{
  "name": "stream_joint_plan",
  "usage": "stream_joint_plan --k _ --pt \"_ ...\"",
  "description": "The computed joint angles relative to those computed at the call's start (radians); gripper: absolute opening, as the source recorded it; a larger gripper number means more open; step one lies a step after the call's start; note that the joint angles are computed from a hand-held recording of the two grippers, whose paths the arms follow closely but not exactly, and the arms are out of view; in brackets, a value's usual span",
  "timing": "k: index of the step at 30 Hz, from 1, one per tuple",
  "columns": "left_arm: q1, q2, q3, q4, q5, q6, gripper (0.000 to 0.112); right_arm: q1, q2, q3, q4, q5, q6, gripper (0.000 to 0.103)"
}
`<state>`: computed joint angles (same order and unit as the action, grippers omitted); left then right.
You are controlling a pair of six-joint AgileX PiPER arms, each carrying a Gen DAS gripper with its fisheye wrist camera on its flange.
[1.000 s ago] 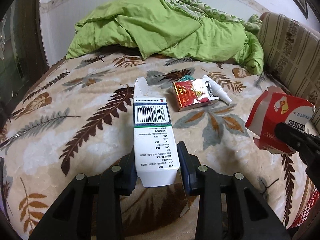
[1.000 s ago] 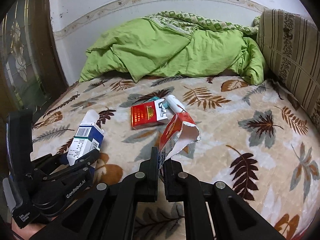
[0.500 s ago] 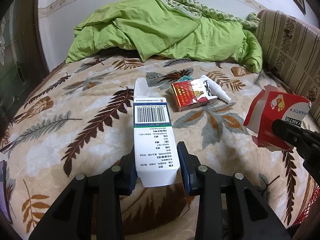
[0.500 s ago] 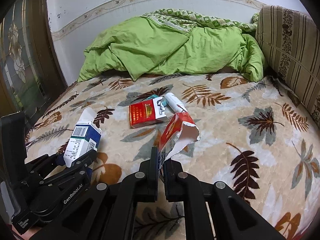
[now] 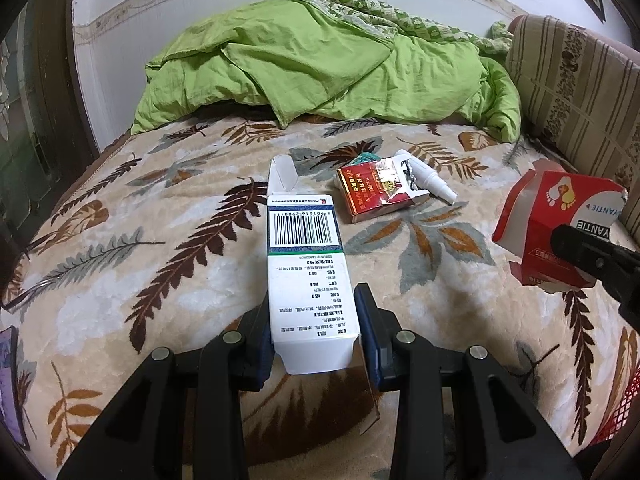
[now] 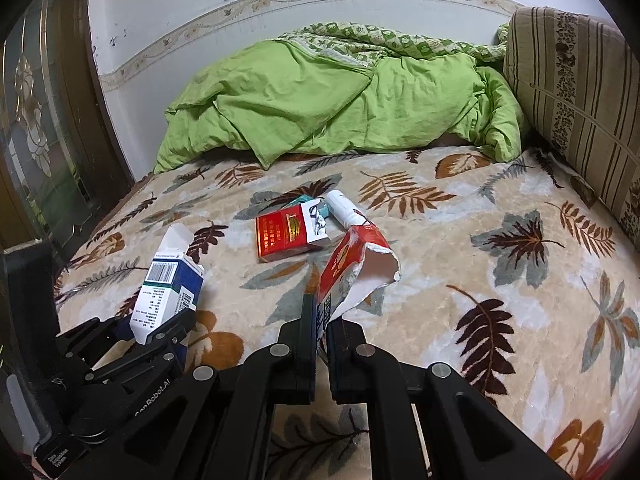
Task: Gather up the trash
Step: 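Hold the medicine box in the left tool while the right tool holds the red-white box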
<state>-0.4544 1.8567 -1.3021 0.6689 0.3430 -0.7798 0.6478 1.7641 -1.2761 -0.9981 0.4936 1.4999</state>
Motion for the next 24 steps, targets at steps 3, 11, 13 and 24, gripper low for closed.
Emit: stream_joint_plan --k 3,11,13,24 --pt "0.000 -0.006 0.004 0.011 0.000 0.001 0.035 0.002 -0.019 0.024 -0.001 -0.011 0.027 0.005" --pt "-0.019 -0.019 0.026 0.119 0.001 -0.089 0.035 0.002 -0.062 0.077 -0.001 -0.028 0.087 0.005" --pt "-0.026 -0.025 0.035 0.145 0.000 -0.111 0.035 0.002 -0.071 0.090 0.004 -0.033 0.096 0.005" --pt "-0.054 -0.049 0.067 0.233 -0.003 -0.183 0.035 0.042 -0.133 0.153 -0.017 -0.016 0.155 0.005"
